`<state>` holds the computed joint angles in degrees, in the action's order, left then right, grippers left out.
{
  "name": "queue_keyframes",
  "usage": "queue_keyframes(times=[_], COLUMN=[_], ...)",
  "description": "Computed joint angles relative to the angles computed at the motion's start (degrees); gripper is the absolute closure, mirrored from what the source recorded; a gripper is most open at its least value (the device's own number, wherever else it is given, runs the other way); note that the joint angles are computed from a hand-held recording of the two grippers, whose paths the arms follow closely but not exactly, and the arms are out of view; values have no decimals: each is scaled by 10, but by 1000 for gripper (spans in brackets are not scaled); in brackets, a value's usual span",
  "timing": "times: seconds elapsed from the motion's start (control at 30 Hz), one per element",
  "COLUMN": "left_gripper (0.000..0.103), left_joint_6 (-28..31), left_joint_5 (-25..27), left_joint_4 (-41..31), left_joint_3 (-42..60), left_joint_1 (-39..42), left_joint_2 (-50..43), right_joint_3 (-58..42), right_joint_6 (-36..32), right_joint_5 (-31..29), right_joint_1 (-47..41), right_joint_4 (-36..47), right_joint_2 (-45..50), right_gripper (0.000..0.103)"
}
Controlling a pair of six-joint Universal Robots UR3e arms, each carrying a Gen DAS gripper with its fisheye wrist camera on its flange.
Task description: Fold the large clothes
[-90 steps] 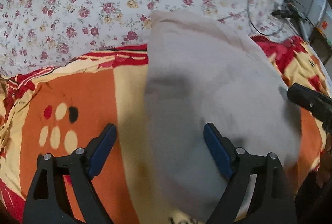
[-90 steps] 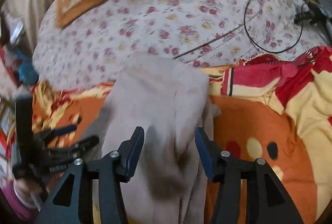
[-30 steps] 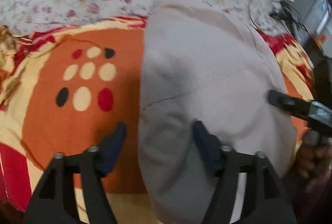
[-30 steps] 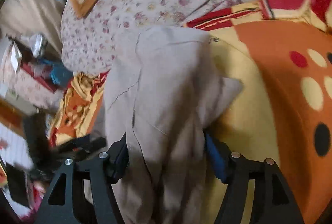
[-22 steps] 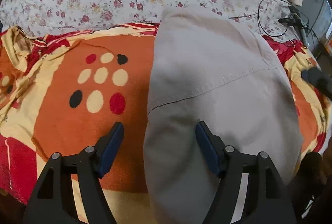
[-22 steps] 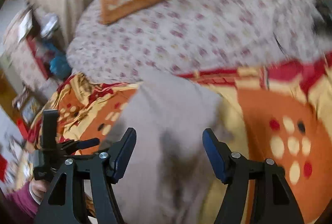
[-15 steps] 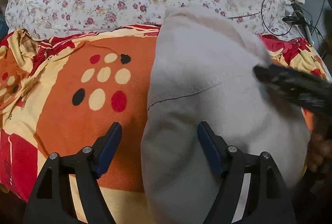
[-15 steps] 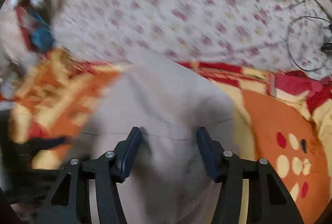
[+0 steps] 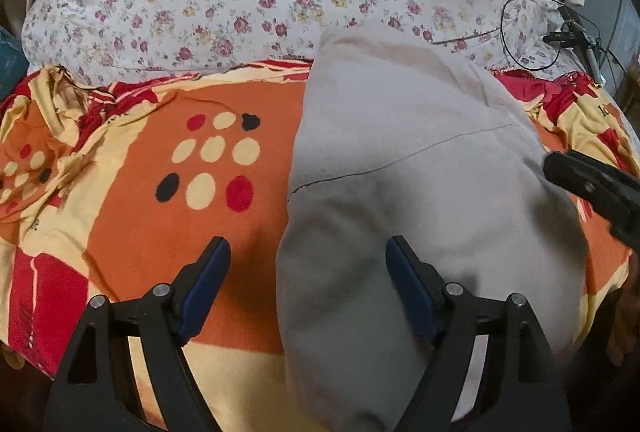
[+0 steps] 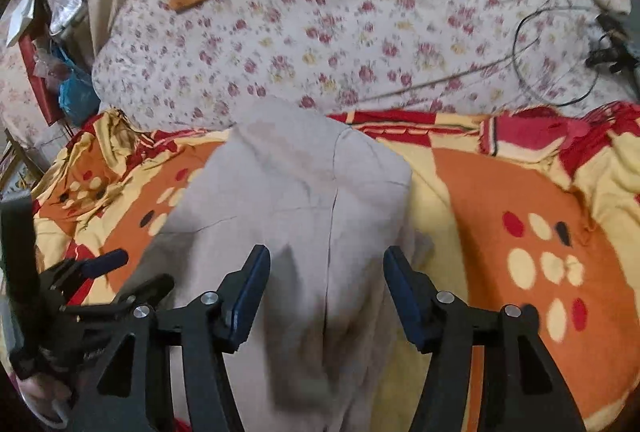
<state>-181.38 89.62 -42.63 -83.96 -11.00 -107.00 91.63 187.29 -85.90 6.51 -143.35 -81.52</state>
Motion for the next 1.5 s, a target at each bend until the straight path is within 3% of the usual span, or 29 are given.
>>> queue_keyframes(times=[0.1, 0.23, 0.4, 0.67, 1.5], left_gripper=[23, 23, 23, 23, 23], left_joint_6=[-11, -20, -27, -32, -31], left_joint_5=[5, 11, 22, 32, 38], left_joint_4=[21, 52, 79, 99, 108], left_joint_3=[-27, -63, -90, -98, -98], left_joint_1=[0, 1, 3, 2, -3], left_joint_2=[23, 52, 74, 80, 66], right_joint_3=[13, 15, 17, 11, 1], right_joint_6=[14, 20, 39, 48, 54], right_joint_5=[-47, -98, -106, -128, -121], right_joint_1=[26, 59, 75, 93, 91], right_joint_4=[-3, 0, 0, 2, 3], right_joint_2=[-20, -26, -27, -19, 2], right_gripper=[29, 25, 22, 21, 21])
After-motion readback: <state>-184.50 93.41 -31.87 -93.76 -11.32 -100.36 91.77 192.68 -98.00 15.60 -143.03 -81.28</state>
